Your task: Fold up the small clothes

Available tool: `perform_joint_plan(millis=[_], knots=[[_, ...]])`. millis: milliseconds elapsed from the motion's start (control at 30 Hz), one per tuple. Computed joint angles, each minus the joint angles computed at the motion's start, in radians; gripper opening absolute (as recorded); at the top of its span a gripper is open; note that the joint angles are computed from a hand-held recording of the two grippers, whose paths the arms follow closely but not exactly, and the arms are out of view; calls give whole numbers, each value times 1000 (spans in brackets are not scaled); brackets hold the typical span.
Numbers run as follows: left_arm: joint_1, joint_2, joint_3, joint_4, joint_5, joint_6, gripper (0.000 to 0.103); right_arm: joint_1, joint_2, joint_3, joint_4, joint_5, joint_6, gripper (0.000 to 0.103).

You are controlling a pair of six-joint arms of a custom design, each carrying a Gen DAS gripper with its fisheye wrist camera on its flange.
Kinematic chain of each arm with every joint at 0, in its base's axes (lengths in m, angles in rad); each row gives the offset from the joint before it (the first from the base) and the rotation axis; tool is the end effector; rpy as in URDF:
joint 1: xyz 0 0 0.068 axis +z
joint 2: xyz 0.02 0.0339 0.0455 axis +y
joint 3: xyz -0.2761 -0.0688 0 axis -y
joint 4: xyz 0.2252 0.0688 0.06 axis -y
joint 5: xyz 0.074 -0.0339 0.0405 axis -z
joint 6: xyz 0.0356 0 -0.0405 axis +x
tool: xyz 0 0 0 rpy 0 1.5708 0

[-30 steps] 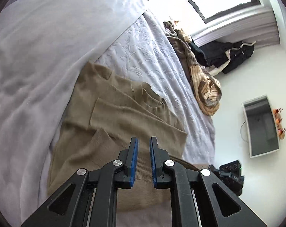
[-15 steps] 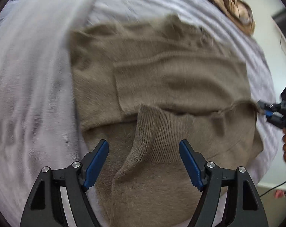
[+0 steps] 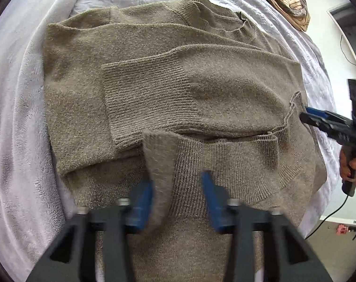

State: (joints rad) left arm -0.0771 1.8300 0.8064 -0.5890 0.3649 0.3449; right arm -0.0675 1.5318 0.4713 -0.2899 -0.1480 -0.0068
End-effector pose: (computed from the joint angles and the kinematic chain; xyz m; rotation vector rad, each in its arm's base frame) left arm 0.2530 -0.0323 0.1121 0.6337 3.0154 -0.5720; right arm 0.1954 -0.0079 0.1156 0.0644 2.9086 0.2036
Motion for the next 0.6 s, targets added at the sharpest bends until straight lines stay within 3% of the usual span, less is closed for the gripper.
perform_joint_plan(millis=[33, 67, 100, 267, 433, 600], knots=[[11, -3, -1, -6, 19, 7, 11, -38, 42, 8, 22, -45, 18, 47], [21, -16, -5, -11, 30, 10, 11, -73, 73, 19, 21, -102, 31, 33], [38, -51, -16, -19, 51, 17, 11, -87, 87, 27, 10, -125, 36, 7], [120, -258, -14, -136, 121, 42, 11, -9, -200, 6, -145, -21, 41, 6], [194, -367, 106, -246, 183, 40, 11, -22, -475, 96, -358, 18, 52, 6], [195, -330, 247, -186, 205, -31, 10, 36, -473, 209, -354, 81, 106, 6]])
